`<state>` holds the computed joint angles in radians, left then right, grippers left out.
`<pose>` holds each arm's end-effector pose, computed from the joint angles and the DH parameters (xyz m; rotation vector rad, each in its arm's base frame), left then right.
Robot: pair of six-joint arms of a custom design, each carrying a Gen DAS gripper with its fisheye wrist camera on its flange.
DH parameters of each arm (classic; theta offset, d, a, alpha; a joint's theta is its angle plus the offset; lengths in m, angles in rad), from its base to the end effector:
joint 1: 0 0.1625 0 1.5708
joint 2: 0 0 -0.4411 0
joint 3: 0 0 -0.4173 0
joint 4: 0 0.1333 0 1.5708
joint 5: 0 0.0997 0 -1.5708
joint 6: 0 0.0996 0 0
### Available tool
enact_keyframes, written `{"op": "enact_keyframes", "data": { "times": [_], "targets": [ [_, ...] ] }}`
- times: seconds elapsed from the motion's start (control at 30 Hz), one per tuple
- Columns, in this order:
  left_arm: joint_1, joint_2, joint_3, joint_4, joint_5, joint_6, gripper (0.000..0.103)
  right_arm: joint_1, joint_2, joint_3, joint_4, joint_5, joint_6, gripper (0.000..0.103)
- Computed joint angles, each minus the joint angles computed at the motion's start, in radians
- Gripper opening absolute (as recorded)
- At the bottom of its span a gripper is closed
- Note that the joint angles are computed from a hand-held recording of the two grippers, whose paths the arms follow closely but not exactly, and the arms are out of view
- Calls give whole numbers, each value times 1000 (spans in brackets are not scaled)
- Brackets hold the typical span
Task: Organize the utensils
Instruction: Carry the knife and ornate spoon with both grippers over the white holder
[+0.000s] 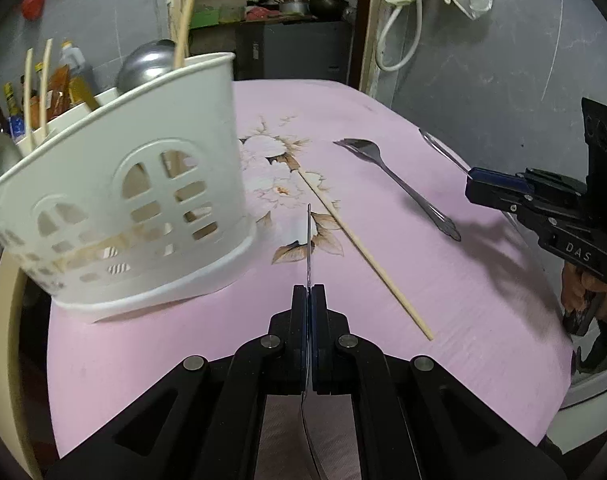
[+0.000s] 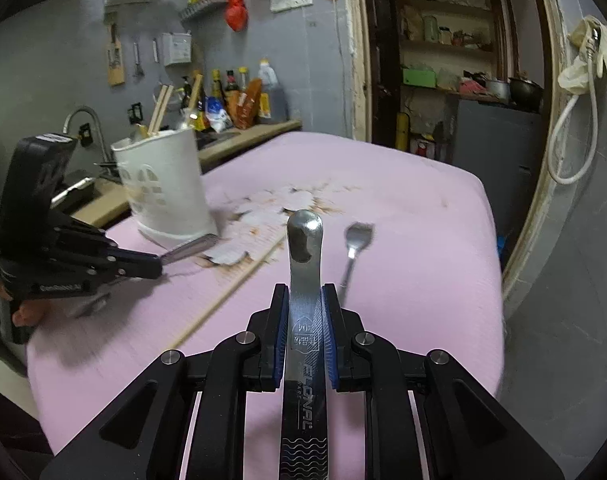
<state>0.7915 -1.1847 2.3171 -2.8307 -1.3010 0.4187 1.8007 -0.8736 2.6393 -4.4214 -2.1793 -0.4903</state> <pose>-0.2056 -0.4356 0.1108 1.6079 2.3997 -0.2517 0.1476 -0.2954 0.1413 0.3767 -2.1549 1.1970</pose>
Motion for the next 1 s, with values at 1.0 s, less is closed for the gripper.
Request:
{"op": "enact_keyframes", "data": {
  "times": [1.0],
  "targets": [
    [138, -109, -34, -552, -311, -3, 0, 141, 113, -349, -134, 302, -130, 14]
  ]
}}
